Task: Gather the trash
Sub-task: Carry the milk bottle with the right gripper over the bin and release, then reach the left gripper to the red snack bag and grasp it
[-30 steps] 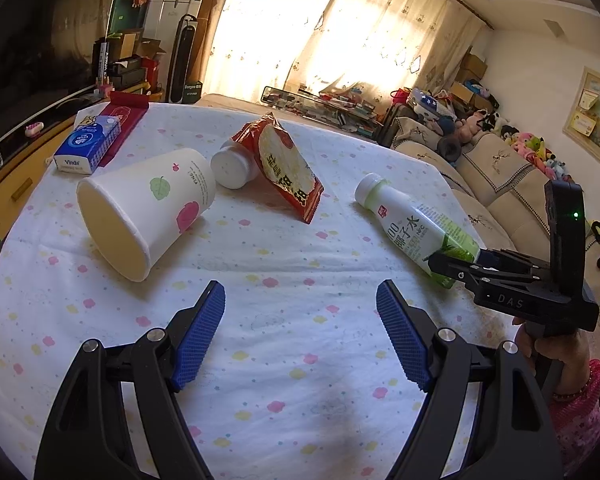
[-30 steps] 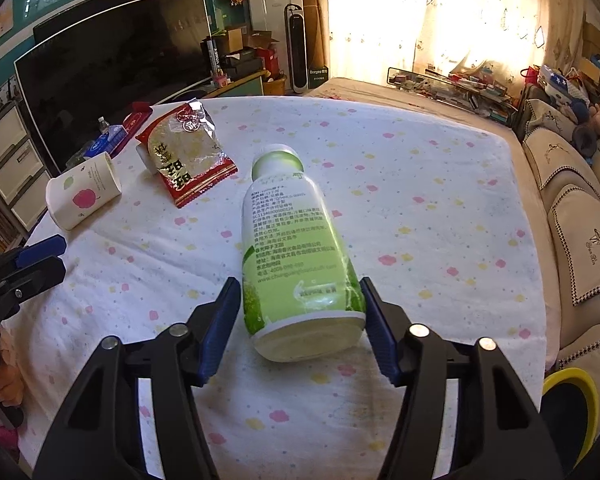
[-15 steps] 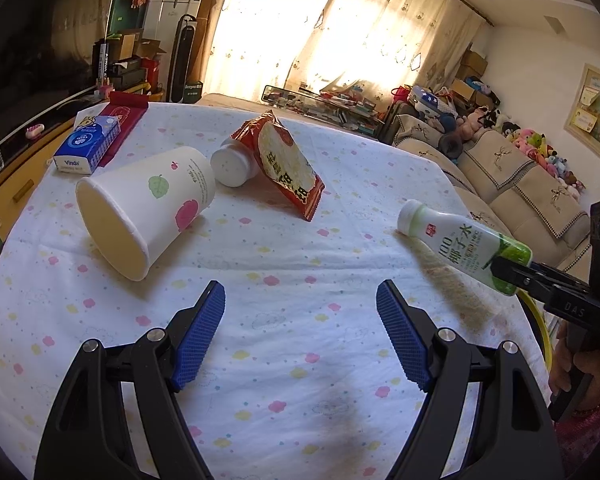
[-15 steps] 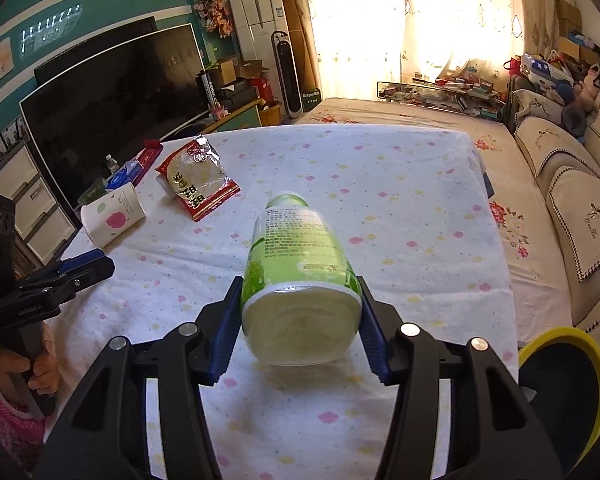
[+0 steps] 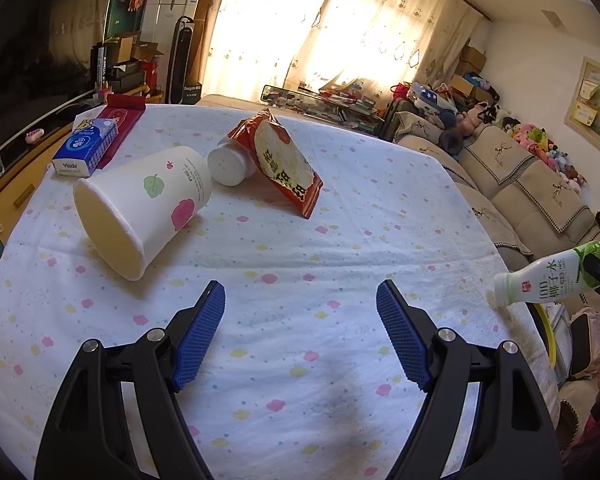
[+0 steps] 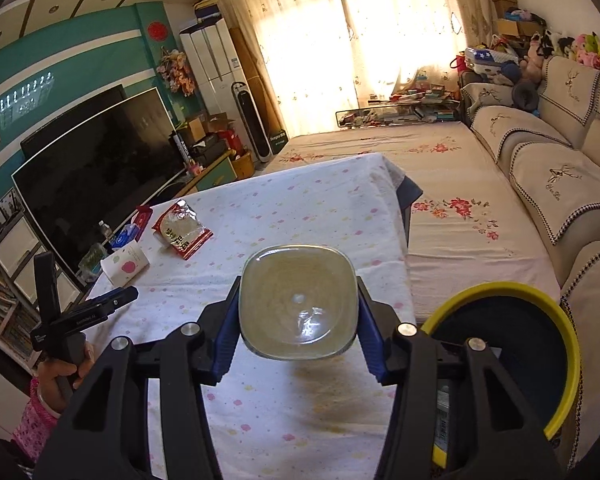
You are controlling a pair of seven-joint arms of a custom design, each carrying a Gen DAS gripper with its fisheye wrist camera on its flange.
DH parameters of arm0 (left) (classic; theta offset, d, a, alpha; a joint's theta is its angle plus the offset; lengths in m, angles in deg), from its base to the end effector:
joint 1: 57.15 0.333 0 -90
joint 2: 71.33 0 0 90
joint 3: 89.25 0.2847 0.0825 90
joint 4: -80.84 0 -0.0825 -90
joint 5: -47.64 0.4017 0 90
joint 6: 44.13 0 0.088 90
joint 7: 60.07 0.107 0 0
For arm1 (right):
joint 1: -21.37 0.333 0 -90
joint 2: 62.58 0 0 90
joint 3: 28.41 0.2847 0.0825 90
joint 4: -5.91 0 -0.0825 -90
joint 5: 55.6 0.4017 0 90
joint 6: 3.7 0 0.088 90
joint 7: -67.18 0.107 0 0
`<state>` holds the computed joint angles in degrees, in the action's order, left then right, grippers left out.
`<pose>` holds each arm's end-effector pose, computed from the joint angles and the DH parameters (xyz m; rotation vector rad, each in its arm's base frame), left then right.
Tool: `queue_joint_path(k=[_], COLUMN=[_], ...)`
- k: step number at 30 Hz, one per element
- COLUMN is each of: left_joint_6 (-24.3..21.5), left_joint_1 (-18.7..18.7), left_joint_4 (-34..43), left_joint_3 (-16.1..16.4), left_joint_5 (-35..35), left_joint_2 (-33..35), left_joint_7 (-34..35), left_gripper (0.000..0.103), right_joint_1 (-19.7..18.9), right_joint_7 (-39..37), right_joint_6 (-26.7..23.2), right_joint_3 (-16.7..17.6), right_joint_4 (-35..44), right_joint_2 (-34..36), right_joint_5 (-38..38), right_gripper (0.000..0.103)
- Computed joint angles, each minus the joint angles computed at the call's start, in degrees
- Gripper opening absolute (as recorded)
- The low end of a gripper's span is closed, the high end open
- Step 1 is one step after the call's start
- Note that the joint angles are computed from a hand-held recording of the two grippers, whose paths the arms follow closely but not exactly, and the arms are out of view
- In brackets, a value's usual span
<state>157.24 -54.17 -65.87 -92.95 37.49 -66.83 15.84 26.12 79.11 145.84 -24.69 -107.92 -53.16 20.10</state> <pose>0.5074 0.0149 0.2961 -2.0768 1.3309 -0.9232 0.6229 0.0705 0.3785 -1.8593 1.1573 -0.2447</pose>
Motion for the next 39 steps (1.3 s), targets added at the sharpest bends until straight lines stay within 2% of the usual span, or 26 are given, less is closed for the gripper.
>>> queue_joint_path(k=[9, 13, 15, 19, 21, 25, 28, 33, 39], left_joint_6=[-0.63, -0.5, -0.54, -0.71, -0.89, -0.96, -0.98, -0.91, -2.01], left_joint_1=[-0.72, -0.63, -0.57, -0.45, -0.36, -0.31, -0.35, -0.35, -2.53], left_joint_4=[0.03, 0.07, 0.09, 0.07, 0.07, 0.14, 0.14, 0.17, 1.51], left_joint_3=[0.06, -0.02, -0.02, -0.06, -0.1, -0.05, -0.02, 0.02, 0.79], left_joint_5=[-1.88, -1.81, -1.67, -1.18, -0.88, -0.61, -0.68, -0.65, -6.6], left_joint_2=[-0.19, -0.08, -0.07, -0.06, -0.08, -0.02, -0.01, 0.06, 0.97], left_joint_7=[1.88, 1.77, 1.7, 1.39, 1.1, 0.87, 0.9, 0.94, 5.29], left_gripper=[0.077, 0.077, 0.077, 0.077, 0.077, 0.077, 0.077, 0.077, 0.077], right_joint_1=[-2.09, -2.86, -3.14, -3.71, -4.41, -4.85, -6.61, -10.05, -9.5], right_joint_7=[-0.43, -0.38, 0.4, 5.92, 9.31, 20.97, 23.96, 20.68, 15.77], right_joint_6=[0.32, 2.39, 4.97, 11.97, 13.78, 16.38, 15.87, 15.76, 16.13], right_joint_3=[-2.5, -3.52, -3.9, -4.08, -3.78, -4.11, -2.48, 3.41, 5.98], right_joint_4=[-1.81, -1.67, -1.21, 0.38, 1.0, 3.48, 5.1, 4.54, 3.86], right_joint_2=[-2.98, -3.41, -2.8, 0.48, 2.4, 7.89, 10.54, 10.34, 9.73], right_joint_5=[3.66, 5.24, 5.0, 0.26, -2.79, -13.77, -15.41, -12.93, -8.41], right_gripper=[0.049, 0.049, 0.049, 0.049, 0.049, 0.051, 0.051, 0.051, 0.054])
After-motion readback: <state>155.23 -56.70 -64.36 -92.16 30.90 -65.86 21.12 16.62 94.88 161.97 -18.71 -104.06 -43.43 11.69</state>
